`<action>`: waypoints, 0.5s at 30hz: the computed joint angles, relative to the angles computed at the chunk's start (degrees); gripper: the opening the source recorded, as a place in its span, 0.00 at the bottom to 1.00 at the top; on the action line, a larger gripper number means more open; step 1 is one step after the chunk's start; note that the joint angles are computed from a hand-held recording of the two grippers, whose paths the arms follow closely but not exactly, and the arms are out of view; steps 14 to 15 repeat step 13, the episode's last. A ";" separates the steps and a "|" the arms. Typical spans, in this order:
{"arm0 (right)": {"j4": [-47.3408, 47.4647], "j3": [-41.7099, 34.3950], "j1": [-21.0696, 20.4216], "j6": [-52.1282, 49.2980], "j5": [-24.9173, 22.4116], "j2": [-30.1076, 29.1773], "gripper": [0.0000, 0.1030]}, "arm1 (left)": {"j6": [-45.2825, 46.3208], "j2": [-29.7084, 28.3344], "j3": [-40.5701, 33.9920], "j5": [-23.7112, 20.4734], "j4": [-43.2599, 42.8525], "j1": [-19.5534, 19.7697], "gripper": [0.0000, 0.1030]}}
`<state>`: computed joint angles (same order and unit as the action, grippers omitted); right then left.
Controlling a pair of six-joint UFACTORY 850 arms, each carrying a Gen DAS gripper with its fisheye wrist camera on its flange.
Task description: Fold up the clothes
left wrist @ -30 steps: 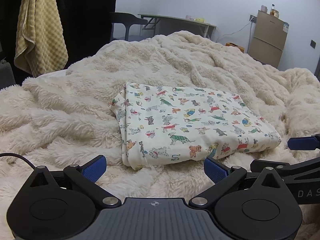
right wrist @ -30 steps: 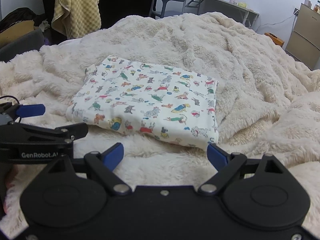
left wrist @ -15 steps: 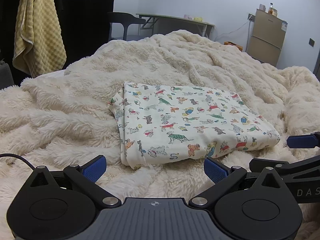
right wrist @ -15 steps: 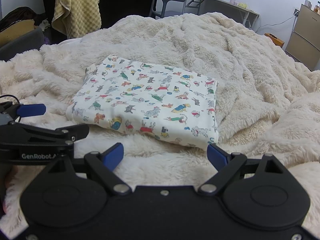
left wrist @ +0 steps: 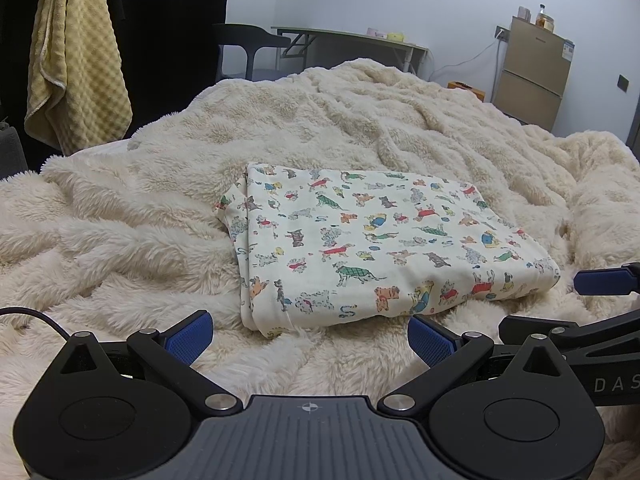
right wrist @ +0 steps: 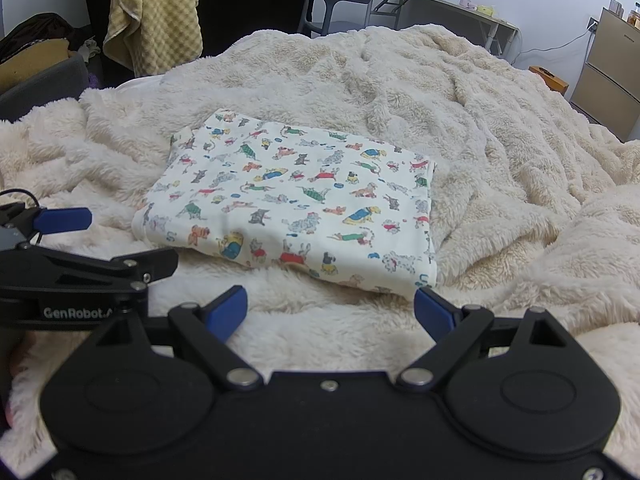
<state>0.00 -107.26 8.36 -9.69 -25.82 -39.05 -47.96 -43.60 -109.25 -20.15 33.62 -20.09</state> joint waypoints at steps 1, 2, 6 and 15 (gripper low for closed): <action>-0.03 -0.03 0.00 0.02 -0.04 -0.03 0.87 | 0.07 0.00 0.03 0.03 -0.04 0.02 1.00; -0.03 -0.03 0.00 0.02 -0.04 -0.03 0.87 | 0.17 0.01 0.06 0.07 -0.11 0.05 1.00; -0.11 -0.03 0.07 0.18 -0.08 0.02 0.87 | 0.21 0.05 0.17 0.07 -0.13 0.04 1.00; -0.32 0.03 0.02 0.37 -0.10 0.06 0.87 | -0.73 0.19 0.46 0.18 0.81 -0.18 1.00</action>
